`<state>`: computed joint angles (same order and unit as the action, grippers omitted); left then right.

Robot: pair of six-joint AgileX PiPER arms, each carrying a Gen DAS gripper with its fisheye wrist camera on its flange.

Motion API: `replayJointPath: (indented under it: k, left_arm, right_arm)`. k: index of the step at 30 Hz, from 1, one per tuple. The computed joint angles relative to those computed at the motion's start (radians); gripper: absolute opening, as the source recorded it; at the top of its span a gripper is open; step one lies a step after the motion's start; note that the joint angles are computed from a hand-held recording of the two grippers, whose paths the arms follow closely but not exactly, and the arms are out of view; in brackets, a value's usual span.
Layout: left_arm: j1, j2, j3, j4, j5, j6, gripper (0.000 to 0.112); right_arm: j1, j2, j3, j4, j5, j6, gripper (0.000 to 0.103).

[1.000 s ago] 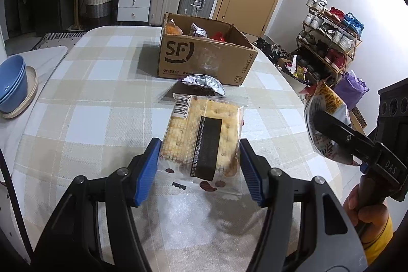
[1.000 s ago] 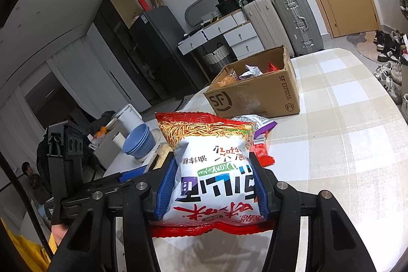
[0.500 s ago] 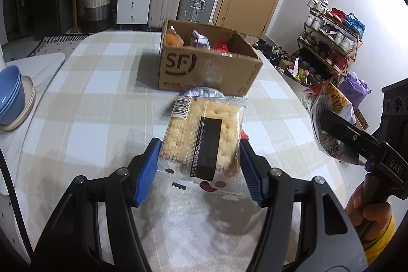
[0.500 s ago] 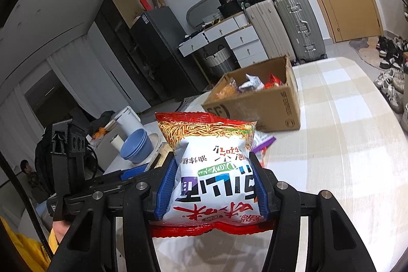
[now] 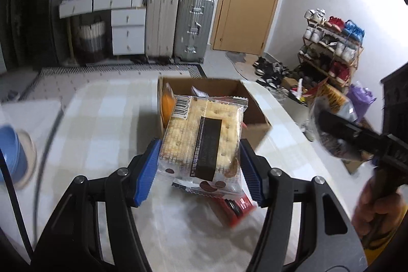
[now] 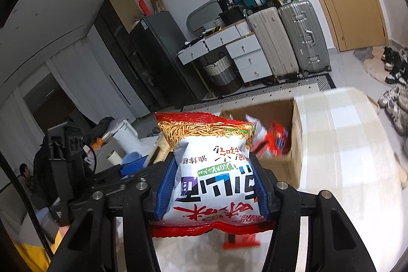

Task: Organize snacks
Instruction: 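Carry the cracker pack and noodle bag over the cardboard box with both tools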

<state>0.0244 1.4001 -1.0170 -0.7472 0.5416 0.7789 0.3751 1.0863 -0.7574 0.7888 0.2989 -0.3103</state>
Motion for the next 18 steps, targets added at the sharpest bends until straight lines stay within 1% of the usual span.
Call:
replayJointPath:
  k: [2,3,4,6,8,9,10,12,14,16,18]
  left_arm:
    - [-0.014,0.076,-0.092,0.03,0.015,-0.049,0.058]
    - [-0.019,0.105,-0.129,0.044,0.018,-0.071,0.058]
    - [-0.035,0.142,-0.177,0.092,0.009,-0.122,0.058]
    - [-0.053,0.199,-0.25,0.127,0.004,-0.155,0.058]
    - [-0.061,0.275,-0.351,0.154,0.035,-0.196,0.058]
    - [-0.059,0.325,-0.414,0.144,0.068,-0.192,0.058]
    - [-0.062,0.357,-0.451,0.142,0.072,-0.193,0.058]
    - [-0.087,0.433,-0.534,0.225,0.043,-0.277,0.058]
    - [-0.09,0.519,-0.647,0.257,0.082,-0.322,0.058]
    - [-0.081,0.613,-0.781,0.263,0.161,-0.366,0.058]
    - [-0.083,0.669,-0.86,0.276,0.194,-0.392,0.058]
  right_arm:
    - [-0.026,0.046,-0.063,-0.017,0.026,-0.006,0.054]
    - [-0.043,0.072,-0.097,0.005,0.042,-0.034,0.054]
    - [-0.061,0.099,-0.132,0.028,0.063,-0.065,0.054]
    - [-0.077,0.142,-0.187,0.026,0.085,-0.077,0.054]
    - [-0.095,0.192,-0.246,0.04,0.107,-0.105,0.054]
    - [-0.104,0.218,-0.274,0.053,0.115,-0.123,0.054]
    - [-0.11,0.235,-0.288,0.062,0.116,-0.138,0.054]
    - [-0.117,0.286,-0.341,0.028,0.119,-0.116,0.054]
    - [-0.131,0.337,-0.382,0.04,0.127,-0.125,0.054]
    - [-0.142,0.391,-0.425,0.025,0.144,-0.11,0.054]
    - [-0.143,0.438,-0.462,-0.004,0.146,-0.089,0.054]
